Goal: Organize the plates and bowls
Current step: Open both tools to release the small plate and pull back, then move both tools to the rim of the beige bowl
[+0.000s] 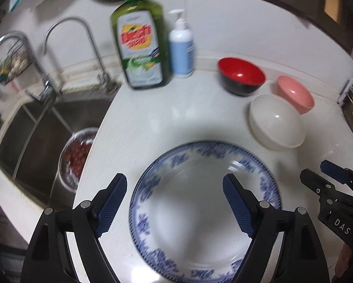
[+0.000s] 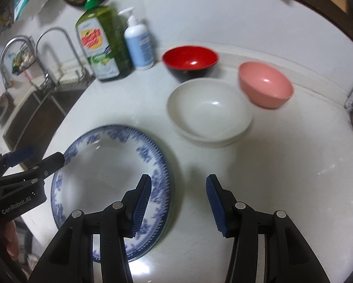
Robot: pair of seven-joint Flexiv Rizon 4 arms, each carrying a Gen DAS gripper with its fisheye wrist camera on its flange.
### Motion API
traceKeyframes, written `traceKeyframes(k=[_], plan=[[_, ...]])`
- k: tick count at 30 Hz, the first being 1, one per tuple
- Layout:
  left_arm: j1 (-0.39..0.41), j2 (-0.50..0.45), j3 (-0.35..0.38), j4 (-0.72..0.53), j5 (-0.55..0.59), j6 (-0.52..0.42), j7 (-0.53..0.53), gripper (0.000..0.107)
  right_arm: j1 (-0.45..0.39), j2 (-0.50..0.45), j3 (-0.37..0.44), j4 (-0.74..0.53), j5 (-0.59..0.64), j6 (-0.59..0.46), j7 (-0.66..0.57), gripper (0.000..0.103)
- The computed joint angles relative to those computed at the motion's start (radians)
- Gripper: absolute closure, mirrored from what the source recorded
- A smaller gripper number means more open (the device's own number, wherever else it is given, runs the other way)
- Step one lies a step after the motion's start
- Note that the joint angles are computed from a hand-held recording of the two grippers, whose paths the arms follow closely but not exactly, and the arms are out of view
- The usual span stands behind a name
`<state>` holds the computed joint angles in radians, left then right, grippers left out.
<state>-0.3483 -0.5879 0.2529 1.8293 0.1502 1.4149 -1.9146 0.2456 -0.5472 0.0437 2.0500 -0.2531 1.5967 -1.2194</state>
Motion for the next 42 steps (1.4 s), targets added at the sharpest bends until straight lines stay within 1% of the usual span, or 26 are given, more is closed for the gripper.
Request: traceKeyframes(k=[1, 3, 7, 12, 15, 16, 18, 19, 23, 26, 27, 31, 35, 37, 42], plan=[[0.007, -0.005, -0.013, -0.016, 0.001, 0.003, 0.017, 0.023, 0.006, 0.002, -0.015, -0.002, 0.002, 0.003, 0.008, 0.048], [0.016, -0.013, -0.03, -0.039, -0.004, 0.0, 0.041, 0.022, 0.011, 0.003, -0.036, -0.006, 0.006, 0.013, 0.02, 0.047], [0.048, -0.033, -0.084, -0.083, -0.033, 0.004, 0.111, 0.022, 0.01, 0.002, -0.063, -0.027, 0.016, 0.015, 0.048, 0.047], [0.06, -0.073, -0.117, -0.155, -0.068, -0.02, 0.185, 0.023, 0.078, -0.006, -0.175, -0.043, 0.01, 0.037, 0.105, 0.047], [0.077, -0.102, -0.148, -0.2, -0.099, -0.046, 0.233, 0.023, 0.077, -0.016, -0.188, -0.068, 0.005, 0.026, 0.123, 0.047], [0.079, -0.113, -0.154, -0.22, -0.109, -0.067, 0.245, 0.023, 0.07, -0.018, -0.184, -0.072, 0.004, 0.023, 0.126, 0.047], [0.09, -0.13, -0.175, -0.247, -0.127, -0.078, 0.274, 0.023, 0.054, -0.03, -0.173, -0.094, 0.001, 0.008, 0.134, 0.047], [0.08, -0.142, -0.165, -0.272, -0.13, -0.102, 0.277, 0.023, 0.048, -0.036, -0.17, -0.107, 0.0, -0.007, 0.141, 0.047], [0.073, -0.183, -0.164, -0.344, -0.139, -0.144, 0.297, 0.023, 0.014, -0.057, -0.144, -0.139, -0.007, -0.031, 0.149, 0.047], [0.071, -0.223, -0.167, -0.409, -0.145, -0.194, 0.314, 0.024, -0.035, -0.079, -0.092, -0.178, -0.003, -0.068, 0.143, 0.047], [0.071, -0.234, -0.17, -0.427, -0.146, -0.207, 0.32, 0.026, -0.045, -0.086, -0.082, -0.186, -0.003, -0.073, 0.139, 0.047], [0.062, -0.287, -0.168, -0.514, -0.139, -0.275, 0.327, 0.027, -0.089, -0.118, -0.035, -0.238, 0.009, -0.117, 0.126, 0.048], [0.064, -0.327, -0.178, -0.578, -0.144, -0.328, 0.329, 0.032, -0.136, -0.154, 0.023, -0.297, 0.033, -0.17, 0.096, 0.053], [0.067, -0.347, -0.183, -0.61, -0.145, -0.358, 0.333, 0.037, -0.153, -0.173, 0.046, -0.326, 0.048, -0.196, 0.08, 0.054], [0.069, -0.395, -0.195, -0.683, -0.148, -0.426, 0.34, 0.043, -0.186, -0.212, 0.092, -0.389, 0.093, -0.264, 0.036, 0.06]])
